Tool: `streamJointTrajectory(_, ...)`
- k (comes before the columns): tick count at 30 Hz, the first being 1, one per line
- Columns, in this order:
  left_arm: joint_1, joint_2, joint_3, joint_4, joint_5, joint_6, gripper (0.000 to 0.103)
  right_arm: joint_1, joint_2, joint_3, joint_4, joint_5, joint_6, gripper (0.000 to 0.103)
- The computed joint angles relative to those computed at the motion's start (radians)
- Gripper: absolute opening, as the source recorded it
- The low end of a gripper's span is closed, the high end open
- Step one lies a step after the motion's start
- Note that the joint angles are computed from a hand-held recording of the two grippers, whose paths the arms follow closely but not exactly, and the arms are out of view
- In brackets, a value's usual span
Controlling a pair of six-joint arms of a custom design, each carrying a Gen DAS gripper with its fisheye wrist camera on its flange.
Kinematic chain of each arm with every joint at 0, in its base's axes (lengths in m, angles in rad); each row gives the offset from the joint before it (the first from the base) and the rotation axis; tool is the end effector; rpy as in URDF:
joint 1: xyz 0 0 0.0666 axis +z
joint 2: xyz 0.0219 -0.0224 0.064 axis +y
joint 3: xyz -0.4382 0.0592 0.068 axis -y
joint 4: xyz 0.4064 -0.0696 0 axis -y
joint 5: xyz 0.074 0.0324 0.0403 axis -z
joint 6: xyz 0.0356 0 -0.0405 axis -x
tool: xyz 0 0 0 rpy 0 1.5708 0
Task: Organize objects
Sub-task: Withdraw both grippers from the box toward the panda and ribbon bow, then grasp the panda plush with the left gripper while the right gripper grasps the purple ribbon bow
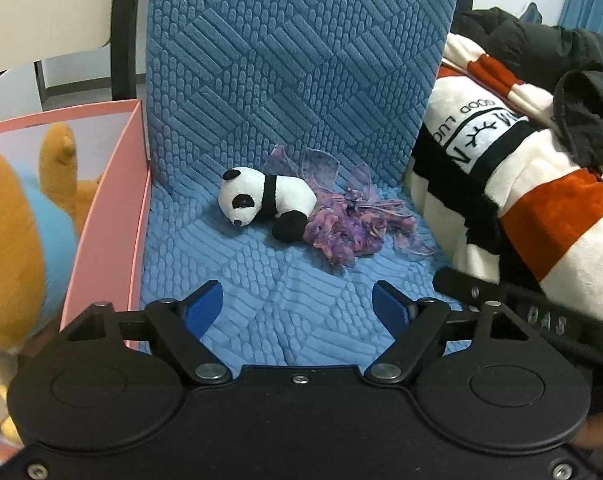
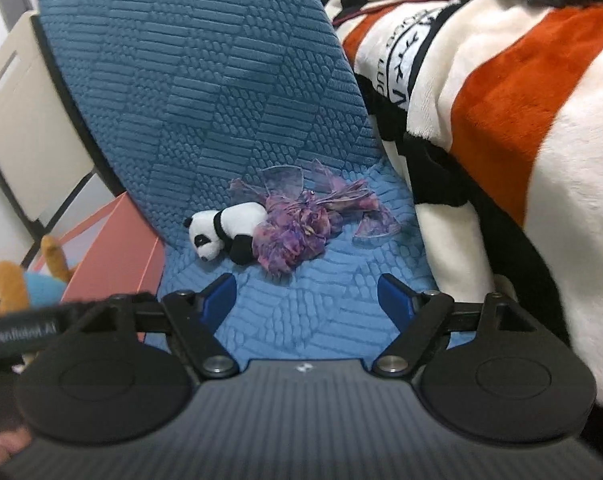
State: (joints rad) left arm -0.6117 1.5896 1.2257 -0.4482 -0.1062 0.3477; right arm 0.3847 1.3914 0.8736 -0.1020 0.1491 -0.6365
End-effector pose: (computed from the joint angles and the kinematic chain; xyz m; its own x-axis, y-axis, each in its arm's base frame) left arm 0.4547 -0.3148 0.3433 -0.7328 0.1002 -0.6730 0.2783 0.9467 -0.1621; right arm 0.4216 0.1645 0.3091 -0.5870 0.3965 -0.7059 0.1117 0.9032 0.4144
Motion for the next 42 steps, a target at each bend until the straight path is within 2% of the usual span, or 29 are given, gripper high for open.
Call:
streamJointTrajectory(1, 0.001, 0.008, 0.005, 0.002, 0.003, -0.009, 0.079, -0.009, 0.014, 0.009, 0.003, -0.01, -0.01, 0.074)
streamJointTrajectory(6, 0.008, 0.061, 0.051, -0.028, -0.012, -0.018, 0.077, -0.03, 0.093, 0.085, -0.02, -0.031, -0.011, 0.062)
streamJointTrajectory(9, 0.02, 0.092, 0.076, -0.045, 0.028, -0.011, 0.077, -0.038, 0.138, 0.133, -0.029, -0.047, 0.02, 0.062)
streamJointTrajectory(12, 0.02, 0.12, 0.098, -0.059, 0.011, -0.024, 0.076, -0.049, 0.178, 0.171, -0.021, -0.062, 0.041, 0.062)
streamJointTrajectory(15, 0.027, 0.148, 0.118, -0.067, 0.024, -0.023, 0.069, -0.068, 0.217, 0.195, 0.016, -0.09, 0.031, 0.062)
streamJointTrajectory(21, 0.042, 0.21, 0.166, -0.068, 0.034, -0.004, 0.056, -0.095, 0.292, 0.263, 0.009, -0.147, -0.013, 0.062)
streamJointTrajectory(23, 0.048, 0.231, 0.184, -0.066, 0.043, -0.007, 0.05, -0.094, 0.315, 0.292, -0.02, -0.161, 0.011, 0.062)
streamJointTrajectory(25, 0.053, 0.251, 0.202, -0.06, 0.05, -0.005, 0.047, -0.091, 0.343, 0.334, -0.082, -0.154, 0.045, 0.062)
streamJointTrajectory(34, 0.07, 0.323, 0.275, -0.053, 0.086, -0.022, 0.047, -0.101, 0.405, 0.411, -0.191, -0.168, 0.141, 0.061)
streamJointTrajectory(38, 0.076, 0.348, 0.3, -0.057, 0.104, -0.039, 0.047, -0.104, 0.411, 0.415, -0.189, -0.175, 0.166, 0.061)
streamJointTrajectory(40, 0.078, 0.36, 0.311, -0.061, 0.12, -0.055, 0.047, -0.104, 0.412, 0.419, -0.199, -0.168, 0.175, 0.052)
streamJointTrajectory(42, 0.079, 0.366, 0.314, -0.05, 0.129, -0.056, 0.047, -0.106, 0.409, 0.418, -0.203, -0.161, 0.181, 0.05)
